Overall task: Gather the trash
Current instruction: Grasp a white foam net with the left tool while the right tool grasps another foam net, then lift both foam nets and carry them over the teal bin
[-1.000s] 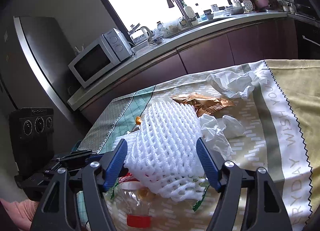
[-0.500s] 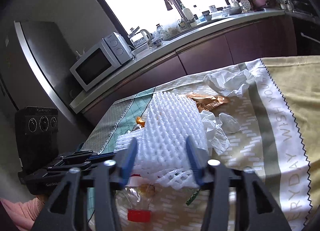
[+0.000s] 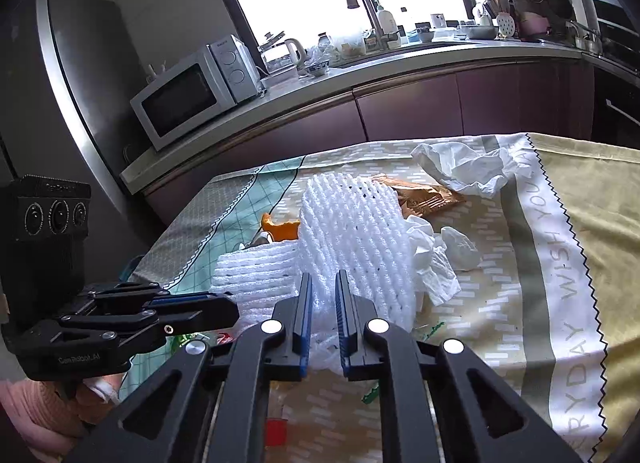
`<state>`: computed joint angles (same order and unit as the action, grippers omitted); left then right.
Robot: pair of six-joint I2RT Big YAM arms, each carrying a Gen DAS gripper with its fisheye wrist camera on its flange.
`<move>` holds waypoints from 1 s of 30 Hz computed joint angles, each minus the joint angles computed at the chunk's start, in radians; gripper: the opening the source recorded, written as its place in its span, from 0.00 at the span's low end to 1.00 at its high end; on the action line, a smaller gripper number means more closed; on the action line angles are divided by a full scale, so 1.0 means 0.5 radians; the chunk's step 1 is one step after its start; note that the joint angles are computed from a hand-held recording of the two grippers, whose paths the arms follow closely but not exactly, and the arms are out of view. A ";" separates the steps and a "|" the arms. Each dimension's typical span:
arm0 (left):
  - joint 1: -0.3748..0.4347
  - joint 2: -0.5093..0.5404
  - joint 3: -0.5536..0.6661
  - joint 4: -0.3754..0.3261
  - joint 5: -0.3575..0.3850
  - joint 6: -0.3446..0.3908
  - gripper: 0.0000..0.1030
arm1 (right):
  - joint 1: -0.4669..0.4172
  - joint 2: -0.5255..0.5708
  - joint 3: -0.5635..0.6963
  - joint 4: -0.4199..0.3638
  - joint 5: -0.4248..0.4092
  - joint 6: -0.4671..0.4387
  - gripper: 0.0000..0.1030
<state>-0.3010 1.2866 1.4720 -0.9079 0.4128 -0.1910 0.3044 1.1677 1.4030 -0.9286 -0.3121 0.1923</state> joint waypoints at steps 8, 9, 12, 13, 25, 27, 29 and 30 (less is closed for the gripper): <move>-0.001 -0.054 -0.033 0.021 -0.013 0.026 0.07 | 0.080 -0.052 0.039 -0.038 0.181 -0.080 0.51; -0.002 -0.057 -0.035 0.020 -0.010 0.023 0.07 | 0.097 -0.038 0.055 -0.051 0.203 -0.093 0.51; -0.004 -0.064 -0.042 0.015 -0.011 0.016 0.07 | 0.124 0.020 0.097 -0.089 0.238 -0.112 0.51; -0.004 -0.065 -0.043 0.012 -0.009 0.015 0.07 | 0.137 0.036 0.104 -0.098 0.265 -0.121 0.50; 0.008 -0.089 -0.060 0.027 0.005 0.013 0.07 | 0.103 -0.001 0.071 -0.086 0.222 -0.083 0.10; 0.017 -0.111 -0.063 0.033 0.016 0.019 0.07 | 0.082 -0.033 0.070 -0.051 0.179 -0.052 0.10; 0.032 -0.141 -0.065 0.045 0.040 0.021 0.07 | 0.071 -0.066 0.074 -0.015 0.137 -0.031 0.10; 0.041 -0.163 -0.069 0.054 0.046 0.022 0.07 | 0.070 -0.080 0.079 0.001 0.116 -0.025 0.10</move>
<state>-0.2804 1.2052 1.4376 -0.8810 0.4361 -0.1803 0.3392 1.1277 1.4425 -0.9282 -0.2543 0.1797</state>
